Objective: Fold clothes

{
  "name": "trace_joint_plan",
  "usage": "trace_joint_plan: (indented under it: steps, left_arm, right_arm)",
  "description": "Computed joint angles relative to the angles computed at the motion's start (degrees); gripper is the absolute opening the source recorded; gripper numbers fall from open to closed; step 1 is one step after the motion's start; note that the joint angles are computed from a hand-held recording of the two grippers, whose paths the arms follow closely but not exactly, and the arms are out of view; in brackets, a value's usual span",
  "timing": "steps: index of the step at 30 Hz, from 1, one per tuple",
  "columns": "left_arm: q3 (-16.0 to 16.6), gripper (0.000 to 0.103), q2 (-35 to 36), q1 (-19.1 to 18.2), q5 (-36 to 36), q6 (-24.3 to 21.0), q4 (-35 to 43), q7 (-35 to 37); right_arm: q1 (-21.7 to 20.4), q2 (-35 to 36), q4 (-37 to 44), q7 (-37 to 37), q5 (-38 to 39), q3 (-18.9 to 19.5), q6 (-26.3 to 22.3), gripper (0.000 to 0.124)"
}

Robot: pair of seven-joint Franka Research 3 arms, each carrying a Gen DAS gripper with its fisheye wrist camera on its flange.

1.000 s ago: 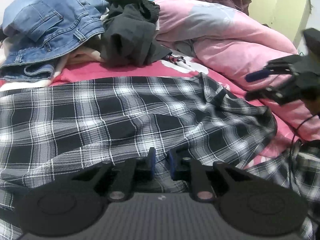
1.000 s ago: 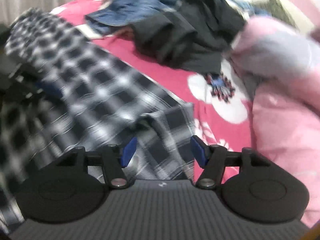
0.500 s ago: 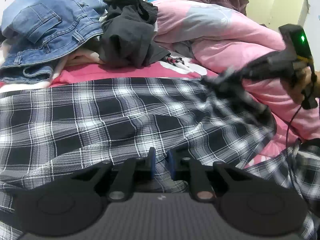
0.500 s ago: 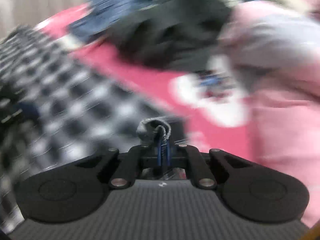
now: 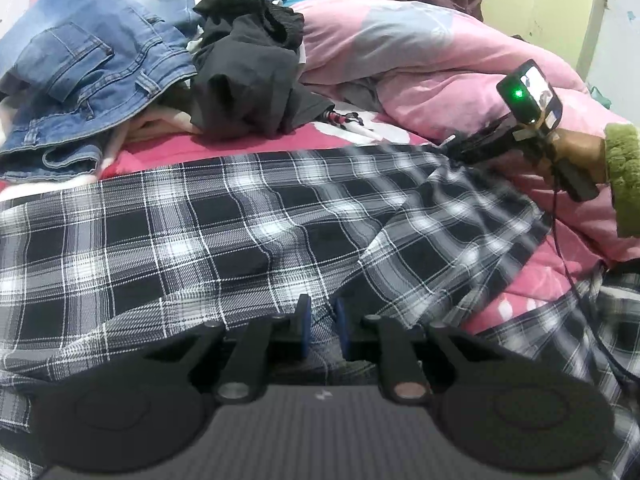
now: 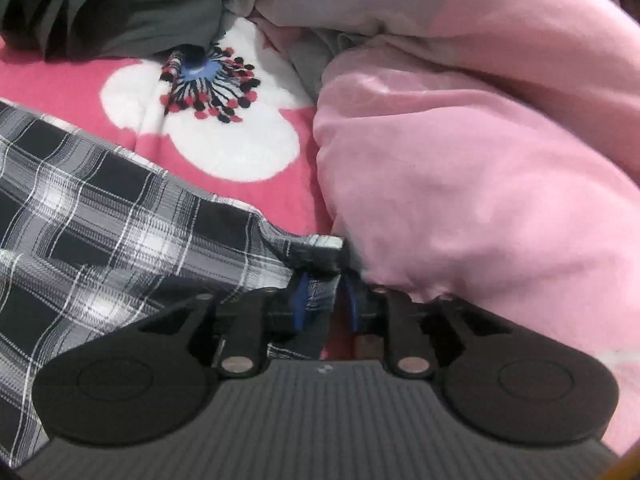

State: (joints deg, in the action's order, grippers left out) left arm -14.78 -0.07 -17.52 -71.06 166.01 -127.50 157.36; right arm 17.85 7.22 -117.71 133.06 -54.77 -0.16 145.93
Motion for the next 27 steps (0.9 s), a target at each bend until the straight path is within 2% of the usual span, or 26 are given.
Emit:
trace_joint_plan:
  steps: [2, 5, 8, 9, 12, 15, 16, 18, 21, 24, 26, 27]
  left_arm:
    - [-0.1, 0.016, -0.1, 0.0, 0.6, 0.3, -0.1, -0.4]
    - [-0.2, 0.016, -0.2, -0.3, 2.2, 1.2, -0.4, -1.5]
    - [-0.3, 0.016, -0.3, -0.5, 3.6, 2.4, -0.6, -2.6]
    - [-0.3, 0.016, -0.3, -0.6, 4.1, 2.8, -0.7, -3.1]
    - [-0.2, 0.016, -0.3, -0.7, 5.6, 3.5, -0.8, -4.7]
    - [0.0, 0.016, -0.4, -0.7, 6.2, 3.6, -0.9, -5.9]
    - [0.0, 0.016, -0.5, -0.7, 6.3, 3.6, -1.0, -6.0]
    - [0.0, 0.016, -0.5, -0.8, 6.4, 3.9, -1.1, -6.0]
    - [-0.1, 0.016, -0.5, -1.0, 6.6, 4.4, -1.2, -5.7]
    - [-0.1, 0.016, -0.4, -1.1, 6.4, 4.6, -1.2, -5.4]
    - [-0.1, 0.016, -0.3, -1.1, 6.0, 4.7, -1.1, -5.3]
    - [-0.2, 0.016, -0.2, -1.1, 5.8, 4.7, -1.1, -5.1]
  right_arm:
    - [0.0, -2.1, -1.1, 0.1, 1.8, 0.3, -1.0, 0.018]
    - [-0.5, -7.6, -4.9, 5.7, -1.0, 1.4, -1.6, 0.022]
    - [-2.3, -13.9, -9.9, 9.2, 1.7, 3.2, -0.8, 0.024]
    - [-2.7, -15.9, -11.6, 9.4, 5.5, 3.6, -0.9, 0.025]
    - [-2.6, -20.8, -15.8, 9.0, 19.8, 4.2, -1.8, 0.046]
    - [-2.7, -24.4, -20.1, 12.5, 33.0, 4.4, -3.2, 0.05]
    - [-3.1, -25.5, -21.9, 14.6, 36.6, 4.4, -2.3, 0.05]
    - [-4.6, -27.2, -26.3, 19.9, 42.7, 4.3, 2.6, 0.051]
    - [-7.7, -27.7, -31.4, 28.1, 49.4, 5.7, 12.1, 0.051]
    - [-9.7, -26.3, -32.4, 29.3, 52.7, 7.8, 16.8, 0.052]
    - [-11.5, -25.6, -31.4, 28.7, 51.2, 10.1, 16.1, 0.039]
    - [-11.3, -25.9, -31.3, 27.4, 51.2, 10.4, 16.1, 0.012]
